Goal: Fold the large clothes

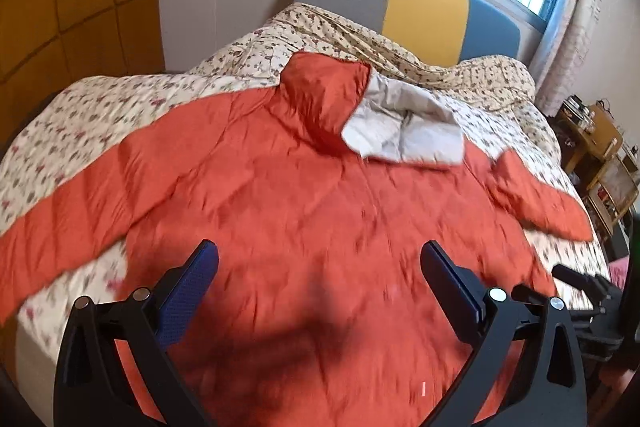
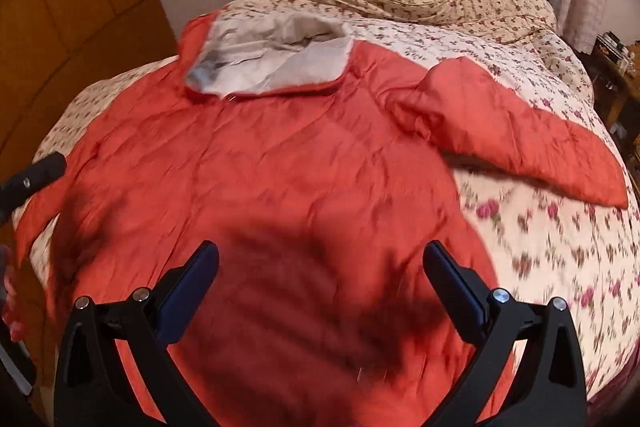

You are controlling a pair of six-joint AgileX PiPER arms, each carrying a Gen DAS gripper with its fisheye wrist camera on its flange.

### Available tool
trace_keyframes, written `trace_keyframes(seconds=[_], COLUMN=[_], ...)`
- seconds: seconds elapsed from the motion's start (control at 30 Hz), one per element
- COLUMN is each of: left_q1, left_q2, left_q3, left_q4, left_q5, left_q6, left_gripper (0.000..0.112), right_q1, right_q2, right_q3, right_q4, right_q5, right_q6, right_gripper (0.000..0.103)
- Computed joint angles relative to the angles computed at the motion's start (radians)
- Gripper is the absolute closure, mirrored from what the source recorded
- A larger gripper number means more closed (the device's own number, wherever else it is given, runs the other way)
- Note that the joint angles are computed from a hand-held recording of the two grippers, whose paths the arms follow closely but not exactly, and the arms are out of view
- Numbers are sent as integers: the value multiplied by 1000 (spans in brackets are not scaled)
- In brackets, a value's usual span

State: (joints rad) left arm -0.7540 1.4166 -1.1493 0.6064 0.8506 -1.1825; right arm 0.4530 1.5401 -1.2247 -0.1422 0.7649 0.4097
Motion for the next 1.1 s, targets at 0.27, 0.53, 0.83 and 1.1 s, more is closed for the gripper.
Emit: trace_keyframes(seconds=[0.27,0.53,0.83,1.1], left_q1=[147,231,402,485], left_q2=[346,700,494,361], left_q3=[-377,-838,-417,-170], left_q4=[5,4,-88,-248], left_q5=[-57,77,-229,-427], left_q6=[163,338,211,242], left_gripper=[12,44,79,70], right_q1=[-101,-184,-234,-196], right_q2=[269,523,735,757], right_q3=[-295,-665,-940,-925], right_q4=[6,148,318,228], right_q5=[-9,32,77,37], right_q6=[-22,-109,-209,-164], right_gripper=[2,21,51,90])
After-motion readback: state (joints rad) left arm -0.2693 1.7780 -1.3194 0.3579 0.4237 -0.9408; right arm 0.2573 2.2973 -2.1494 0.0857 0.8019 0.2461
